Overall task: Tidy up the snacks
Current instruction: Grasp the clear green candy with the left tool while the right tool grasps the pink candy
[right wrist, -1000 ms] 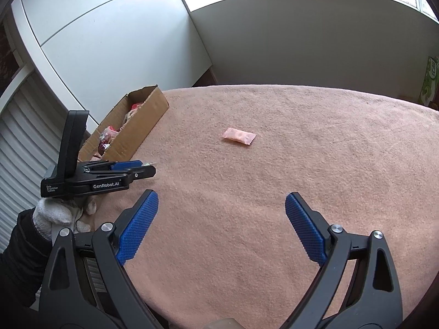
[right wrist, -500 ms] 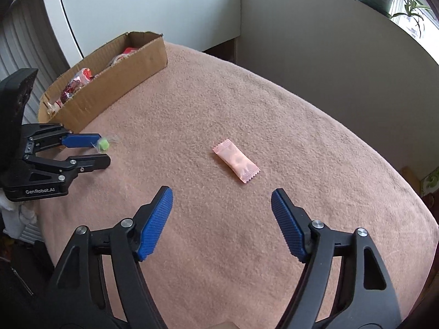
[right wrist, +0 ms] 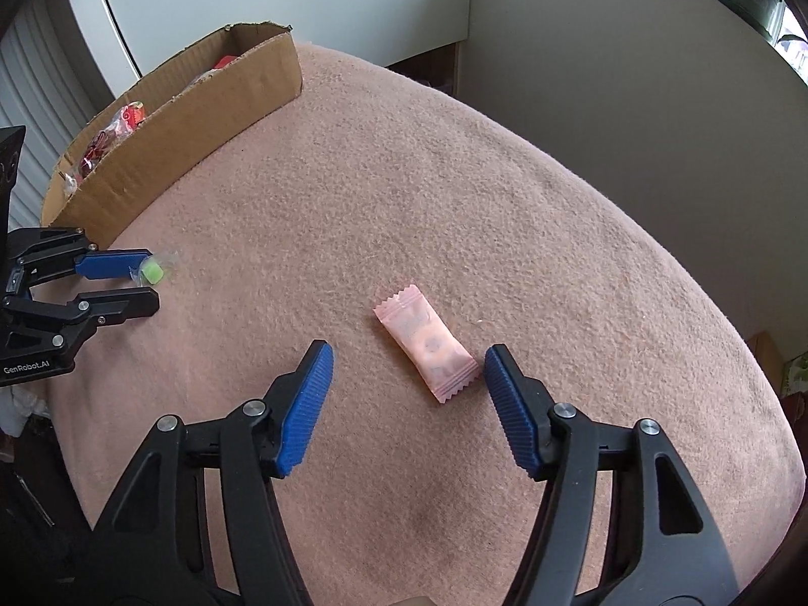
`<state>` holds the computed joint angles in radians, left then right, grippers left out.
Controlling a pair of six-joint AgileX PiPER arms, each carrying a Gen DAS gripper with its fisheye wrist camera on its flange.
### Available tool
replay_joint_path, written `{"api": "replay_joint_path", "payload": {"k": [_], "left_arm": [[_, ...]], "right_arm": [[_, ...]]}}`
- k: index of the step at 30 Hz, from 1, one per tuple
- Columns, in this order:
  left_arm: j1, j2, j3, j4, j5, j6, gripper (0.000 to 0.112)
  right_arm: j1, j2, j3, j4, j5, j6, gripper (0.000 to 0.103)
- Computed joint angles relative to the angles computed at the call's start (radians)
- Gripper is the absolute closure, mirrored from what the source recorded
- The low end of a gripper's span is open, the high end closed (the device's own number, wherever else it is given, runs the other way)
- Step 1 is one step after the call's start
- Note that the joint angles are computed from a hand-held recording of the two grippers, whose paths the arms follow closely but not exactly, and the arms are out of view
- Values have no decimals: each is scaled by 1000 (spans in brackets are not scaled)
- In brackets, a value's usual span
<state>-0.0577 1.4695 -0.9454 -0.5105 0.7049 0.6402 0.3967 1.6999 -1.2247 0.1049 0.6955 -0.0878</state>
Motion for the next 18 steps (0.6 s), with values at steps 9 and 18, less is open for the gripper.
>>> {"api": "replay_joint_path", "payload": {"k": [9,18], "left_arm": [[-53,20,-25,33,-12,-73,82],[-91,22,-25,57,-38,-129,90]], "right_arm": [[-40,11,-18,82,10,-46,60],[-33,-23,10,44,24,-4,77]]}}
